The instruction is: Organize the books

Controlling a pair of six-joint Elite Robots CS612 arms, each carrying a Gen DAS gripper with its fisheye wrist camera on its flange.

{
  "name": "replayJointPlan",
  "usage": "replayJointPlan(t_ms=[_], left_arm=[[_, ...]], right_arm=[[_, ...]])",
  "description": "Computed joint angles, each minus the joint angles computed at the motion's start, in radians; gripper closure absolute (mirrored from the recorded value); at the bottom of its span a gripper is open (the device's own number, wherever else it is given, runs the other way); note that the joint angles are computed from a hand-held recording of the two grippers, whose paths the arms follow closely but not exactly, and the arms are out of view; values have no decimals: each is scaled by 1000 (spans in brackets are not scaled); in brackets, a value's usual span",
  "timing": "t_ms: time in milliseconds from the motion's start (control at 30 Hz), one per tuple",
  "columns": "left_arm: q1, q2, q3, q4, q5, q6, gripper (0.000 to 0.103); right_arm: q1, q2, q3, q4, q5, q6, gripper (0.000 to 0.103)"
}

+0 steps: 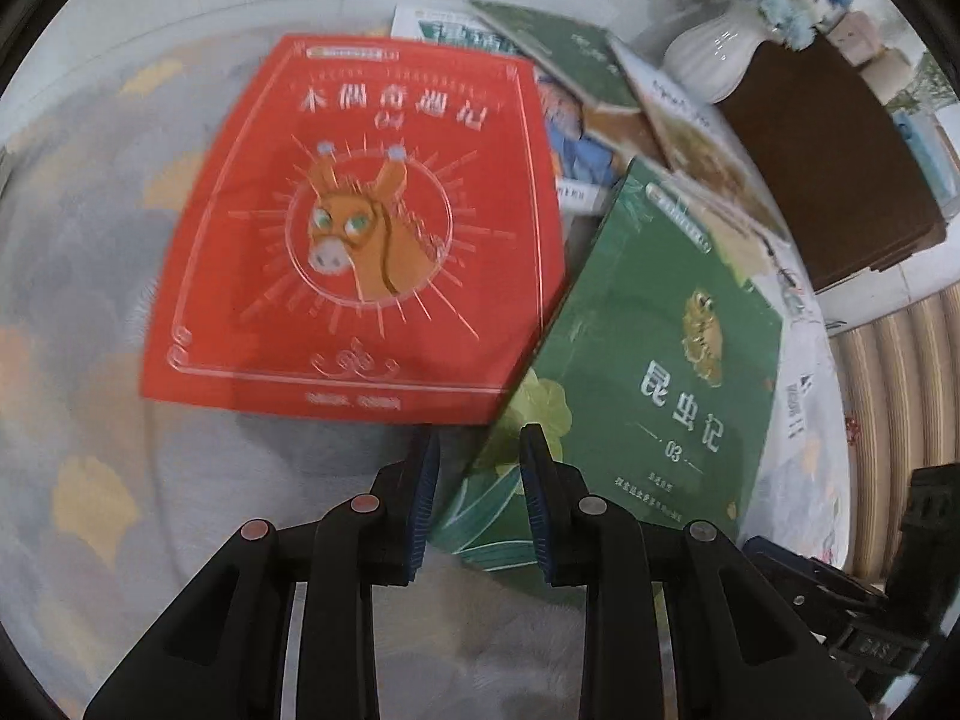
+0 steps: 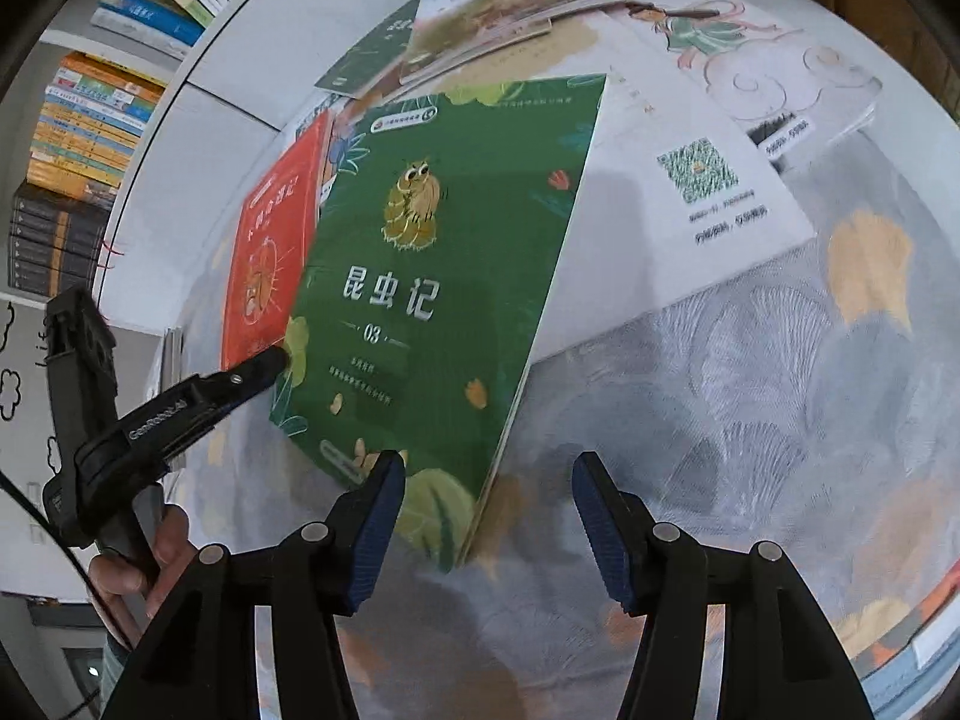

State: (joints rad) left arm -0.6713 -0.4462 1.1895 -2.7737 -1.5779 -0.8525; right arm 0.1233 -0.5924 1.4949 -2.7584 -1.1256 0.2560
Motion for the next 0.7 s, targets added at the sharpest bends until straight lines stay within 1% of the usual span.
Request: replayJointPlan(t_ms=[33,67,100,133,167,200,233,300,367,433,467,500,567,633,700], left_arm=[[-2,2,-1,-8,5,-3,76],[-3,5,-3,-17,-6,-6,76],[-3,7,-4,-26,-17,-17,76],[-5,6,0,-36,-26,-28,76],[-2,7,4,-56,-55,-40,76],[2,8,17,-100,-106,-71,76],[1,9,21,-116,-119,-87,76],[-9,1,51,-154,-141,-106,76],[-20,-1,77,-202,-170,-135,76],[-30,6,95,-276,-221,-173,76],[-36,12,104,-317,-259,-192,76],[-44,14,111,-341,-285,-201,76],[-60,11,128,-363,-288,-204,77],[-77,0,145,-366,-249,-219,77],[-90,-10,158,-361,-209,-242,77]], right_arm=[[2,-1,2,-18,-15,-9,62],[3,0,2,-27,-22,-29,66],[0,2,1,-29,-14,-48,70],[-1,7,-7,-16,-9,-66,72],[-3,11,-16,6,-9,-85,72],[-6,13,-22,17,-1,-103,73],[-5,11,-21,16,-20,-116,73],[-9,9,-21,20,-29,-146,73],[-20,3,-14,40,-23,-200,73],[-29,-11,4,49,-49,-291,73],[-34,-18,19,44,-64,-333,73],[-40,-24,31,44,-72,-361,73],[-57,-35,53,67,-55,-407,73],[-77,-42,76,75,-24,-425,73],[-88,-47,93,68,-15,-411,73]])
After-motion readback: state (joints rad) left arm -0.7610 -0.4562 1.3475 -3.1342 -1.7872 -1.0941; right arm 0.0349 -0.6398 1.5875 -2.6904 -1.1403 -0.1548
